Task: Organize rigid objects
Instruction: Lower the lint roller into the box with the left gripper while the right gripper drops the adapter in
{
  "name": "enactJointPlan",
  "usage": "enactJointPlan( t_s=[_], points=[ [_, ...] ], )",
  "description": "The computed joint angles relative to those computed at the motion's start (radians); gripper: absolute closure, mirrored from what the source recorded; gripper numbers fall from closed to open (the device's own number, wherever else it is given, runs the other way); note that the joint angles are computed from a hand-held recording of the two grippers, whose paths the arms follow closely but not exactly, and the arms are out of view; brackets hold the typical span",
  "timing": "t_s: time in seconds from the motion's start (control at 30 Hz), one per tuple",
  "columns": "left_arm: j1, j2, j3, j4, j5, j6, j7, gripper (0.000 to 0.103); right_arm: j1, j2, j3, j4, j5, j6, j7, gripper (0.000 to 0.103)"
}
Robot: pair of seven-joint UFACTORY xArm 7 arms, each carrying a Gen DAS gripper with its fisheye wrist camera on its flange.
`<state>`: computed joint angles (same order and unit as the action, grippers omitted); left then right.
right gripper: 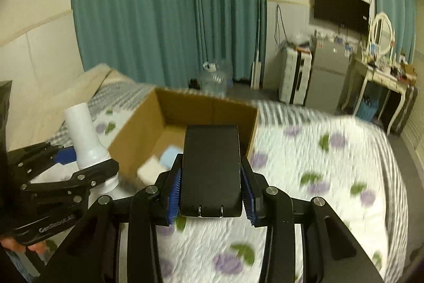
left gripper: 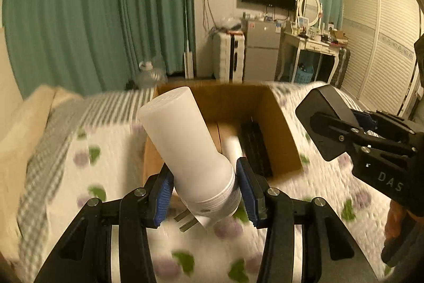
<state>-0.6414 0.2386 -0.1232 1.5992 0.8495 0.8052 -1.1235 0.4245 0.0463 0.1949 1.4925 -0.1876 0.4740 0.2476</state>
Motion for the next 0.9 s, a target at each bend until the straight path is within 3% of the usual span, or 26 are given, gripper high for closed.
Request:
enactJointPlan(
  t_s=[0.27,0.47,0.57,0.6,0.63,0.8,0.9],
  points=[
    [0.022,0.252,0.069,0.29,-0.125,0.002,0.211,0.056,0.046,0.262,-0.046,0.318,-0.057,0.053,-0.042,0.065],
    [0.02,0.355,0.112,0.348,-0.236,-0.013,0.319,0.055,0.055,0.35,-0.063,0.376,-0.001,0.076,-0.085,0.065],
    [-0.004,0.364,0.144,0.341,-0.236,-0.022,0.33,0.05,0.059,0.371,-0.068,0.395,0.021,0.095,-0.105,0.065],
    [-0.018,0.369,0.154,0.351,-0.228,-0.009,0.329,0.04,0.06,0.371,-0.07,0.393,0.025,0.094,-0.108,0.065],
    [-0.035,0.368,0.171,0.352,-0.207,-0.003,0.315,0.038,0.059,0.374,-0.07,0.398,0.031,0.096,-0.115,0.065],
    [-0.057,0.31,0.192,0.293,-0.146,-0.007,0.243,0.037,0.06,0.373,-0.068,0.404,0.051,0.104,-0.138,0.065],
    [-0.054,0.247,0.191,0.216,-0.092,-0.035,0.167,0.037,0.054,0.437,-0.056,0.497,0.079,0.155,-0.181,0.065]
  ],
)
